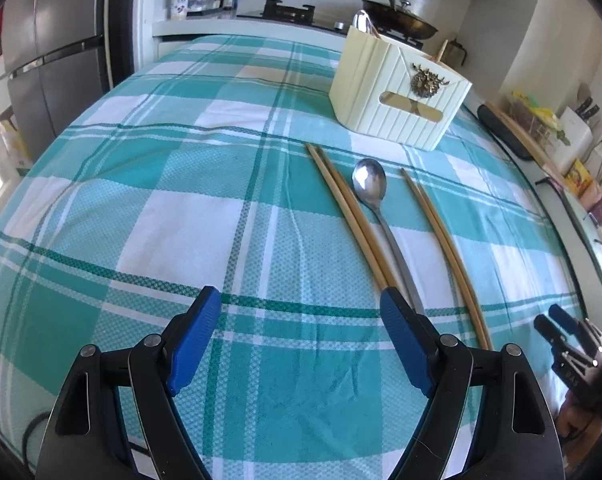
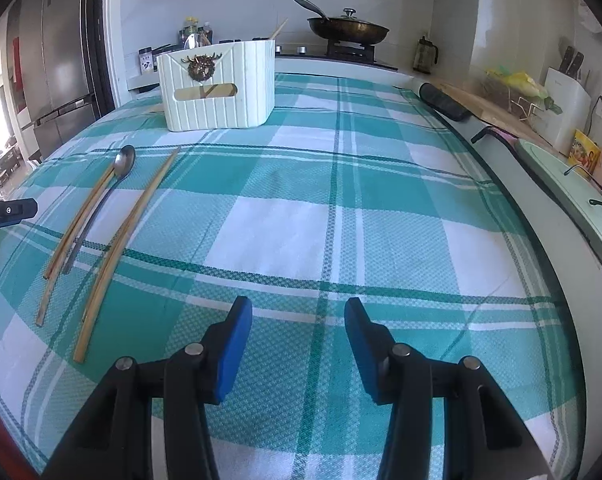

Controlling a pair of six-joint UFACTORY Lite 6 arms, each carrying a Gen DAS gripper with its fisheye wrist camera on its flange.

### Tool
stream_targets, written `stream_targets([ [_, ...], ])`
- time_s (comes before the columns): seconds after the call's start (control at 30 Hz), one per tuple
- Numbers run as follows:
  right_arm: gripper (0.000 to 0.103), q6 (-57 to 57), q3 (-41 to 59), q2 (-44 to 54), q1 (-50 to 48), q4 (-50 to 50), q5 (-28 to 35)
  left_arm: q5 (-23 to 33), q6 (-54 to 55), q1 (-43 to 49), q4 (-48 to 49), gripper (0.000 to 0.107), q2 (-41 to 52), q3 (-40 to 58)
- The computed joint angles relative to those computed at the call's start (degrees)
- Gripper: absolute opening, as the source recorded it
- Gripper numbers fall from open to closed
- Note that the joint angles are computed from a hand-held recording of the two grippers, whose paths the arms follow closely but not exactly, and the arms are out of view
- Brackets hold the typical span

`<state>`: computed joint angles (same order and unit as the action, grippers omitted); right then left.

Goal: Organize utensils
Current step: 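Move the left tool back toward the remaining chopsticks while the right tool withdraws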

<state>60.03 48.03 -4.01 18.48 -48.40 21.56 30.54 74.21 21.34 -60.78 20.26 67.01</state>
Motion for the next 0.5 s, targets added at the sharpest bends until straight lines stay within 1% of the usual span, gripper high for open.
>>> stream_targets([
  [0.27, 0.049, 11.9, -1.98, -1.48, 2.48, -10.85, 2.39, -1.56, 0.51, -1.42, -1.67, 0.085, -0.19, -2.28],
  [0.5, 0.049, 13.27, -2.28, -1.65, 2.5, -11.75, 2.38, -3.68, 0.14, -3.95, -2.45, 0.086, 0.47, -1.7],
])
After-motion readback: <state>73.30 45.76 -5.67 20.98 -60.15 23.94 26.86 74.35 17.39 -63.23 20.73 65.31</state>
